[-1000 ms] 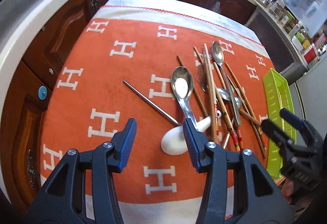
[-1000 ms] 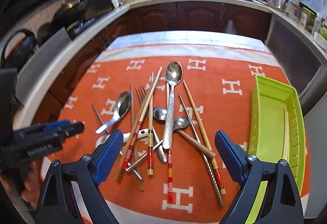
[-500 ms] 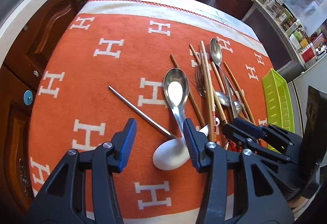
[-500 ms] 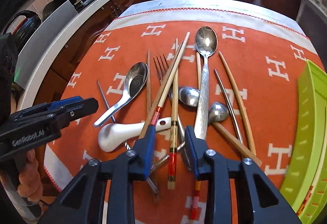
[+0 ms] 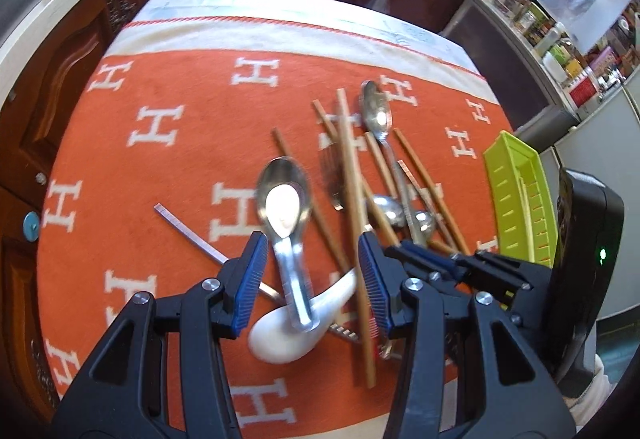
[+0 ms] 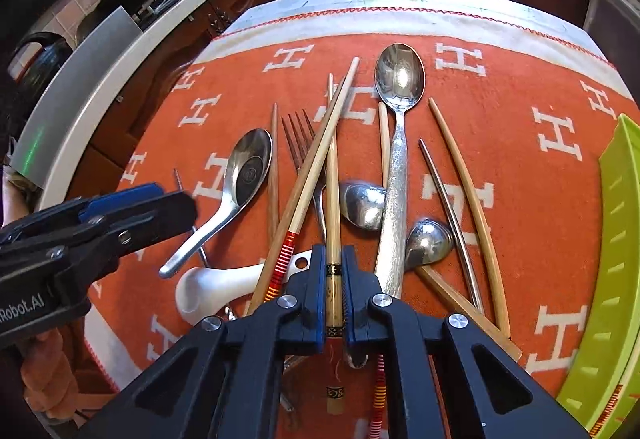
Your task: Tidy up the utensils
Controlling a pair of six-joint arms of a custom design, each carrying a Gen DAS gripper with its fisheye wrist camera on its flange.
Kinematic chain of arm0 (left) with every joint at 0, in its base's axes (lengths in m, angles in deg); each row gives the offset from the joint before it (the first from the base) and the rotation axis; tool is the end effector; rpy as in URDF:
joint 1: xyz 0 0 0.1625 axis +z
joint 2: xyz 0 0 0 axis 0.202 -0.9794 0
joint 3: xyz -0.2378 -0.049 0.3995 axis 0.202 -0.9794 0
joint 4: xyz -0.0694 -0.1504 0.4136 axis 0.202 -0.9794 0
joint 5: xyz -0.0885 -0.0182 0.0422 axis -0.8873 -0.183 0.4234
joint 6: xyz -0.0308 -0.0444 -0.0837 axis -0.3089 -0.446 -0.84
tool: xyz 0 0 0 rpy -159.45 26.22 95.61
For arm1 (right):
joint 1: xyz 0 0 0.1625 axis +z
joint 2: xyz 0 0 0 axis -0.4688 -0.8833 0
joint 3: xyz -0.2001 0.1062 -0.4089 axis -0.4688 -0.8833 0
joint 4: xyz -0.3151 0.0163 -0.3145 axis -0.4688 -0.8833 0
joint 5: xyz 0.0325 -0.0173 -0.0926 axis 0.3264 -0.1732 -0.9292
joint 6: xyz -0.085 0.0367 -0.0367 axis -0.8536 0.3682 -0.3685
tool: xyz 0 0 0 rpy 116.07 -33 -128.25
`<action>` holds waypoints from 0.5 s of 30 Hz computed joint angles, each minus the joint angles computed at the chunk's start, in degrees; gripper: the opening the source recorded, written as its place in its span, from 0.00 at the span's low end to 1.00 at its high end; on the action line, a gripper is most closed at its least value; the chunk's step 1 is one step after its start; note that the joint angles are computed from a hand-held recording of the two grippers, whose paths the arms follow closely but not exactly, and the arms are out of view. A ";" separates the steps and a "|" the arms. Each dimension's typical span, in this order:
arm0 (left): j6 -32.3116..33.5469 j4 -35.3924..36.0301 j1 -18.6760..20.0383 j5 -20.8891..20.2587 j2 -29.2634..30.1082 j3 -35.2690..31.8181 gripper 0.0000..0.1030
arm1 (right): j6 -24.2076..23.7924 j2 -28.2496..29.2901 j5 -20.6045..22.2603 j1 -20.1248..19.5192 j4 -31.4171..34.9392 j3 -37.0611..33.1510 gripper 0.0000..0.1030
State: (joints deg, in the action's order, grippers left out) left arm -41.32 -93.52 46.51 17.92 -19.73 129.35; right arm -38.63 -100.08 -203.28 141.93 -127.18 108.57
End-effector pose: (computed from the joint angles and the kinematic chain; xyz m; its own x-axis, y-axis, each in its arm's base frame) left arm -0.1283 -0.5803 0.3290 -0.8600 -0.0726 -0.5051 0.1671 0.8951 -0.4133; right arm 0.3678 -0.6124 0.0284 -0.7989 -0.3783 0.4676 -0.4670 0.8801 -0.0859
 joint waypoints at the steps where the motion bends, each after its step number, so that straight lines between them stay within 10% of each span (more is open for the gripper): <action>1: 1.09 -0.74 0.05 -0.54 0.76 -0.40 0.39 | 0.03 -0.32 0.19 0.00 -0.50 0.43 0.07; 4: 2.55 -0.83 0.46 -1.79 2.55 -1.64 0.23 | 0.39 -1.21 0.88 -0.19 -2.12 1.41 0.07; 15: 2.19 1.89 2.52 -1.82 7.58 -5.02 0.12 | 1.47 -5.46 2.83 -1.02 -5.79 5.46 0.07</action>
State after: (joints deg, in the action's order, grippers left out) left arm -39.13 -91.63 49.04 16.09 -12.15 124.33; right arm -37.16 -105.53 -200.45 140.91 -132.97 114.03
